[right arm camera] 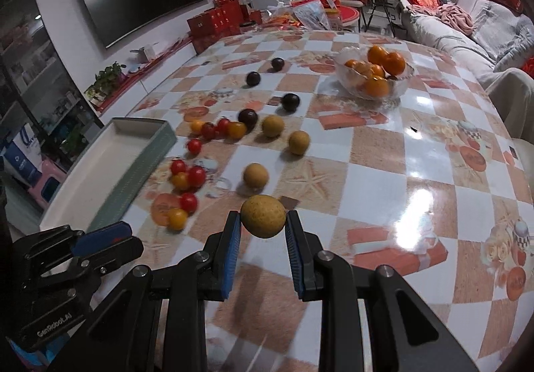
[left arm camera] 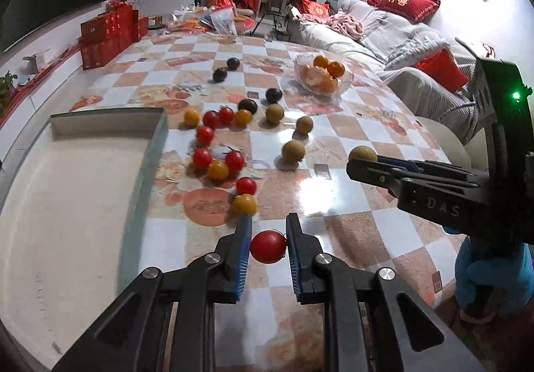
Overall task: Organize fruits
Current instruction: 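Carry both fruits over the white tray and open both tools to drop them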
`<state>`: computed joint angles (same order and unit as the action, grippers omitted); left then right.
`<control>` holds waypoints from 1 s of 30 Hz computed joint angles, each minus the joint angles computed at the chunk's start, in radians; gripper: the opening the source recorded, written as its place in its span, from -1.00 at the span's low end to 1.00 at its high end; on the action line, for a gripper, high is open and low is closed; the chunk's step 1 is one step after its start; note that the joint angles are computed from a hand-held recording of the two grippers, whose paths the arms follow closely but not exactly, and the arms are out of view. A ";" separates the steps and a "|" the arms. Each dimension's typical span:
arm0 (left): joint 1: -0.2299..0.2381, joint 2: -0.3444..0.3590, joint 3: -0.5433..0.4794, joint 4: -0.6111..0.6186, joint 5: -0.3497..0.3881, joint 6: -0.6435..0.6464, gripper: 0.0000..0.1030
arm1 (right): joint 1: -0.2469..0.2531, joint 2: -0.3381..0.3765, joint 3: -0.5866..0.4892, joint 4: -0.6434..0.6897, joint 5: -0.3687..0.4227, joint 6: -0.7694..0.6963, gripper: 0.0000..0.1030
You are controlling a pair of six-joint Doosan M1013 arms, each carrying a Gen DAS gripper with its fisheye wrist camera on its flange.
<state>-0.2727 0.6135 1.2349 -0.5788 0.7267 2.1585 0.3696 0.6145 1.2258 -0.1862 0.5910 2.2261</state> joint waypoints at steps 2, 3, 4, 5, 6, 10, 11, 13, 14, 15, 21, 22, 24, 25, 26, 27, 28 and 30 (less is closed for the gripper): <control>0.010 -0.007 0.006 -0.007 -0.002 0.003 -0.56 | 0.007 0.000 -0.009 -0.007 0.004 0.003 -0.43; 0.015 -0.010 0.008 -0.009 -0.003 0.003 -0.56 | 0.014 0.003 -0.020 -0.014 0.013 0.001 -0.43; 0.019 -0.012 0.009 -0.009 -0.004 0.002 -0.56 | 0.017 0.004 -0.025 -0.014 0.017 -0.001 -0.43; 0.026 -0.015 0.010 -0.011 -0.007 0.001 -0.56 | 0.021 0.007 -0.035 -0.011 0.024 -0.006 -0.43; 0.032 -0.017 0.012 -0.014 -0.010 0.003 -0.56 | 0.028 0.012 -0.049 -0.008 0.033 -0.015 -0.43; 0.058 -0.023 0.016 -0.016 -0.024 0.000 -0.56 | 0.047 0.030 -0.095 -0.001 0.055 -0.044 -0.43; 0.063 -0.024 0.017 -0.015 -0.030 0.000 -0.56 | 0.051 0.034 -0.104 0.003 0.059 -0.051 -0.43; 0.076 -0.024 0.017 -0.009 -0.039 -0.008 -0.56 | 0.061 0.050 -0.141 0.023 0.073 -0.082 -0.43; 0.083 -0.023 0.015 -0.001 -0.044 -0.016 -0.56 | 0.066 0.060 -0.161 0.032 0.080 -0.096 -0.43; 0.089 -0.020 0.012 0.011 -0.048 -0.026 -0.56 | 0.070 0.069 -0.177 0.038 0.087 -0.106 -0.43; 0.117 0.010 -0.034 0.122 -0.071 -0.108 -0.56 | 0.089 0.152 -0.323 0.113 0.155 -0.196 -0.43; 0.120 0.018 -0.047 0.137 -0.069 -0.120 -0.56 | 0.091 0.174 -0.359 0.124 0.174 -0.208 -0.43; 0.126 0.043 -0.089 0.178 -0.053 -0.158 -0.56 | 0.095 0.213 -0.424 0.133 0.210 -0.223 -0.43; 0.127 0.054 -0.107 0.196 -0.048 -0.176 -0.56 | 0.095 0.230 -0.453 0.139 0.227 -0.230 -0.43; 0.128 0.070 -0.132 0.223 -0.041 -0.198 -0.56 | 0.096 0.249 -0.486 0.145 0.246 -0.237 -0.43; 0.127 0.085 -0.156 0.255 -0.030 -0.225 -0.56 | 0.097 0.282 -0.543 0.148 0.280 -0.245 -0.43; 0.127 0.097 -0.174 0.278 -0.017 -0.246 -0.56 | 0.097 0.314 -0.597 0.156 0.314 -0.254 -0.43; 0.127 0.137 -0.239 0.331 0.053 -0.304 -0.56 | 0.097 0.363 -0.684 0.152 0.368 -0.263 -0.43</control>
<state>-0.1455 0.7500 0.9957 -0.2482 0.7801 1.8540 0.4666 0.9775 0.5418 -0.0339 0.9589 1.9628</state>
